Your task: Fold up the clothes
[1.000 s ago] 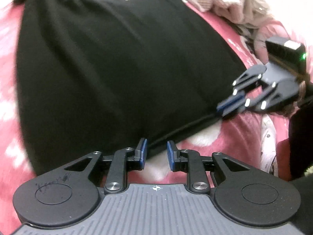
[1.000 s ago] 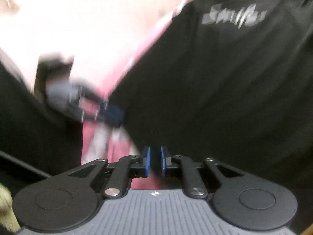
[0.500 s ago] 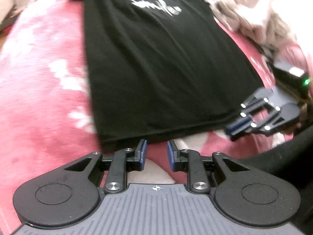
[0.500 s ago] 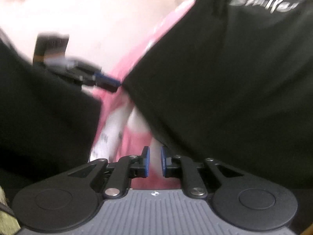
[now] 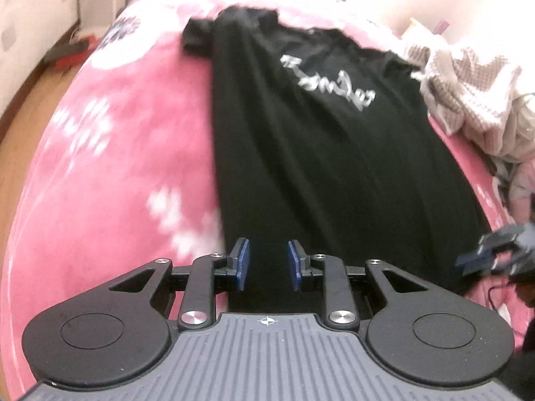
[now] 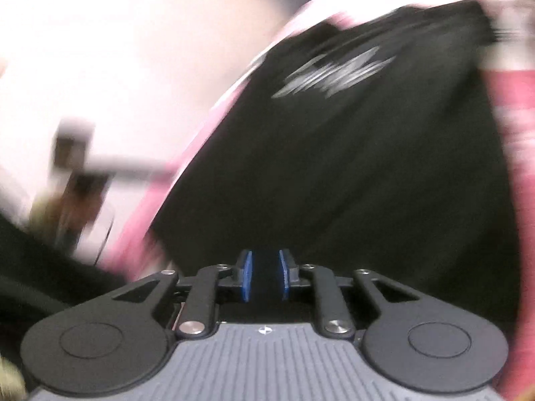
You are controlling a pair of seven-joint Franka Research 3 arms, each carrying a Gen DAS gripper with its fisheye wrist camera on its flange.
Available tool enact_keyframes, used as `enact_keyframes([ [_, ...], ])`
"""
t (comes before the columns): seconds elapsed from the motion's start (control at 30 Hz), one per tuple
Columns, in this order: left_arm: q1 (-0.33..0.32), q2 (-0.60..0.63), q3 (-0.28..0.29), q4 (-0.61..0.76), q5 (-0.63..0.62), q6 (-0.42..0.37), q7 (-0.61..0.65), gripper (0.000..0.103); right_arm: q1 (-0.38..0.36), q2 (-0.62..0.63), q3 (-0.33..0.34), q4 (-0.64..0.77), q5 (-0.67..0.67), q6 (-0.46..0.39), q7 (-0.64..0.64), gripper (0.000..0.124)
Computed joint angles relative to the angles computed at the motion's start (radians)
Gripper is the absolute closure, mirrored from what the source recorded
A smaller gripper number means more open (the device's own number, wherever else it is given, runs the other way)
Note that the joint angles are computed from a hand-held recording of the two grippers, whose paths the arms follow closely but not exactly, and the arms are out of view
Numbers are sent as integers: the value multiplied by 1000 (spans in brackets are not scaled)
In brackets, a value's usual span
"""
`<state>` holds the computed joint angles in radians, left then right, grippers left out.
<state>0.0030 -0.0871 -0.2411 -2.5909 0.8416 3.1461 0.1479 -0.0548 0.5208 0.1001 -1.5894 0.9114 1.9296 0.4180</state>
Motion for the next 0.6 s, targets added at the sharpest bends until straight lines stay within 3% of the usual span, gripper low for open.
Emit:
enact_keyframes([
  [0.03, 32, 43, -24, 53, 105, -6, -86, 77, 2, 14, -7, 15, 32, 62, 38, 103],
  [0.13, -3, 164, 12, 188, 285, -37, -225, 77, 20, 43, -32, 42, -35, 163, 92, 103],
  [0.17, -17, 191, 19, 211, 268, -50, -199, 77, 17, 36, -33, 26, -55, 180, 88, 110],
  [0.27, -46, 227, 30, 230, 193, -99, -102, 77, -4, -14, -35, -56, -89, 200, 51, 111],
  [0.33, -63, 202, 65, 193, 198, -69, -125, 76, -13, -34, -50, -67, -116, 191, 82, 111],
  [0.47, -62, 115, 81, 95, -15, -42, -10, 77, -23, -12, -46, 16, -126, 179, 130, 103],
  [0.6, -54, 103, 128, 145, 263, -75, -281, 73, -5, 87, 1, 195, -103, 160, 197, 103],
])
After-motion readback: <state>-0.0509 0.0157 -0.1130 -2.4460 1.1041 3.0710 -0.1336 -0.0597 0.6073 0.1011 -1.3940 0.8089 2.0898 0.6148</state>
